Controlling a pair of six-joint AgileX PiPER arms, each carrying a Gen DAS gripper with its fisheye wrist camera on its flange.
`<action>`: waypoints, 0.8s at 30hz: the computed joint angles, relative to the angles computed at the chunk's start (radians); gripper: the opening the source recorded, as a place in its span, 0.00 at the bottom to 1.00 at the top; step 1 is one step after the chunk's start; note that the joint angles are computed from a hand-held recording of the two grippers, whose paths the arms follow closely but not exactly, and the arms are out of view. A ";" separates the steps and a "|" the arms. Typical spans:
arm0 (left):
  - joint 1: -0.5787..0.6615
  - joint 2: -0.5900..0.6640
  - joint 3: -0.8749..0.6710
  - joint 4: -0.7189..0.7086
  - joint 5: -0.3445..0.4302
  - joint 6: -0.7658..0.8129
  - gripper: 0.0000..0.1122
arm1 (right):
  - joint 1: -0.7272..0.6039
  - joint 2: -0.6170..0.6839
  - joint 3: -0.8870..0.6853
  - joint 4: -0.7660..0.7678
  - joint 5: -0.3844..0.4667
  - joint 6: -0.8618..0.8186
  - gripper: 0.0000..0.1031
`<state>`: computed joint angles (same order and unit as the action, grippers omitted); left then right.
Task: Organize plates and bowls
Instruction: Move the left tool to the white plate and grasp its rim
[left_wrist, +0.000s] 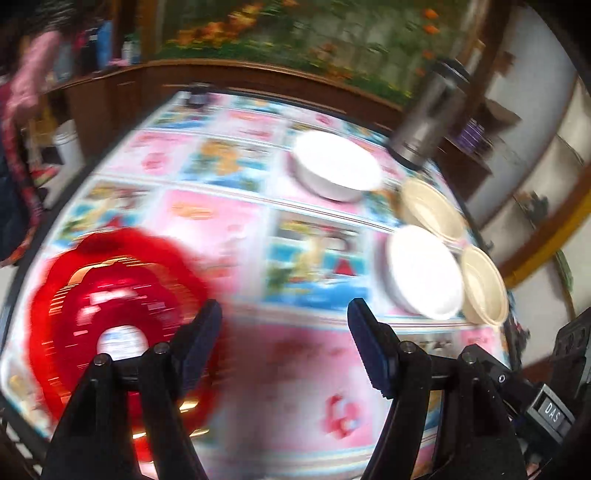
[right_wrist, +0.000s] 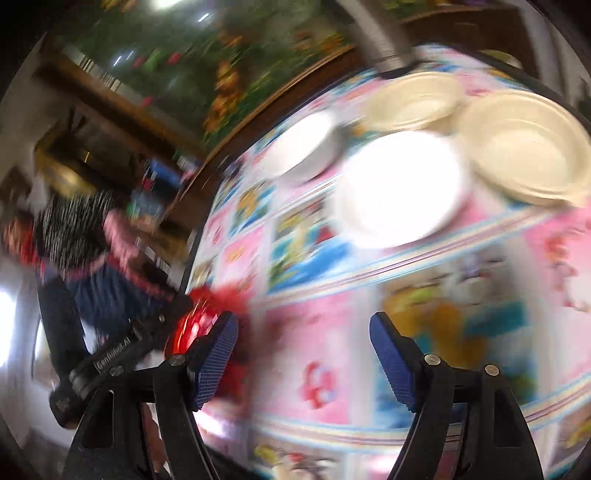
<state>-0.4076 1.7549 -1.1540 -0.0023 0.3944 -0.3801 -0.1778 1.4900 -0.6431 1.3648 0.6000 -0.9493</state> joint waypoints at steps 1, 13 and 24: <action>-0.016 0.032 -0.038 -0.011 0.013 0.010 0.62 | -0.063 0.004 0.009 0.011 0.020 -0.019 0.74; -0.118 0.404 -0.554 -0.070 0.251 0.004 0.62 | -0.269 0.245 -0.163 0.028 0.146 -0.024 0.60; -0.146 0.546 -0.729 -0.007 0.359 -0.024 0.19 | -0.230 0.364 -0.270 -0.005 0.073 0.060 0.31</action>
<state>-0.5533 2.3013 -1.8825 -0.0090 0.7532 -0.4039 -0.4082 1.8544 -0.9132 1.3594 0.6729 -0.8889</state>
